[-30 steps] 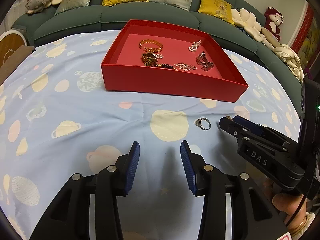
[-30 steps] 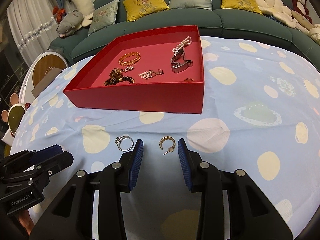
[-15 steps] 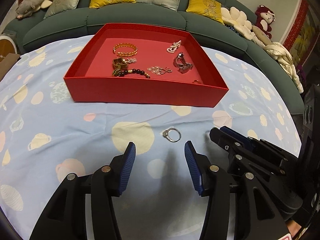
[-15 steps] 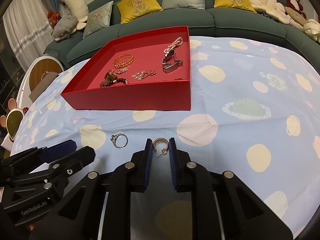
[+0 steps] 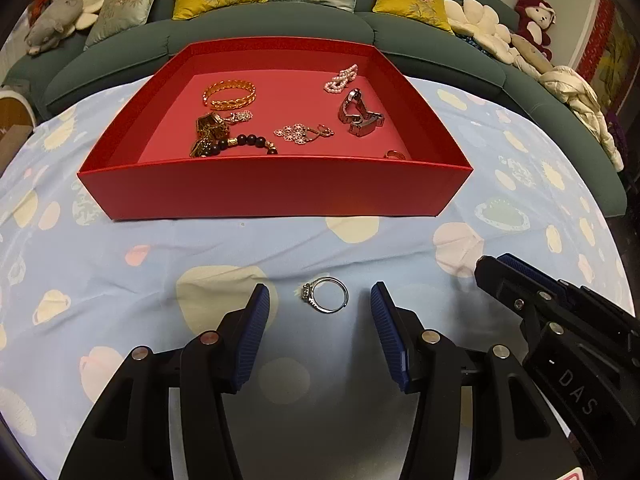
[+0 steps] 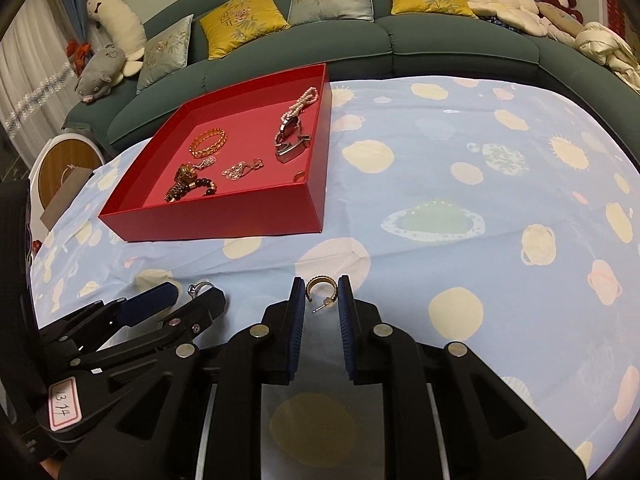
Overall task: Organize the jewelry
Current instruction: 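Grasp the gold hoop earring with the right tool while the left tool nears the silver ring, then close the left tool on the silver ring while the right tool holds the earring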
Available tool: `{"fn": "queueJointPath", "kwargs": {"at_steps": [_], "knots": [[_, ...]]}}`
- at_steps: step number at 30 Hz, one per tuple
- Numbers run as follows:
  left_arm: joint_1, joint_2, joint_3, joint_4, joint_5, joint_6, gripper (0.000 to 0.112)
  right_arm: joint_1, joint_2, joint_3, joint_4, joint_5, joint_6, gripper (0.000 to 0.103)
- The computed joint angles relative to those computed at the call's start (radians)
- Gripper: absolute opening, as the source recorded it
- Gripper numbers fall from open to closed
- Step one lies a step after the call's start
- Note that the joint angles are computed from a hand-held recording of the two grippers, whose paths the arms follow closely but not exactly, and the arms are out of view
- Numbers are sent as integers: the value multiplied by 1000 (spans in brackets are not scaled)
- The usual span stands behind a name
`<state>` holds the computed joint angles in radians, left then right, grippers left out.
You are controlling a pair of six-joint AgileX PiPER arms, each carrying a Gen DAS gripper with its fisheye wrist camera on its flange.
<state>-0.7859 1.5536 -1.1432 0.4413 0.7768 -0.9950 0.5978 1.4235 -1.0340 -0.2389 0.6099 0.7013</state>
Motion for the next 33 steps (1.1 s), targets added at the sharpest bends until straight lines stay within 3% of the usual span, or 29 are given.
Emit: {"fn": "queueJointPath", "kwargs": {"at_steps": [6,14,22,33], "knots": [[-42,18,-7,85,41,-58,48,-4,0,3,7,-1,13,16],[-39,10,7,110,42,-73,21,-28,-2,10,65,-17,-26,16],[-28,-50,65,90,11,-67,21,-5,5,2,70,-22,-36,16],[79,-286,265,72,54,-77,21,93,59,-34,91,-54,-86,16]]}}
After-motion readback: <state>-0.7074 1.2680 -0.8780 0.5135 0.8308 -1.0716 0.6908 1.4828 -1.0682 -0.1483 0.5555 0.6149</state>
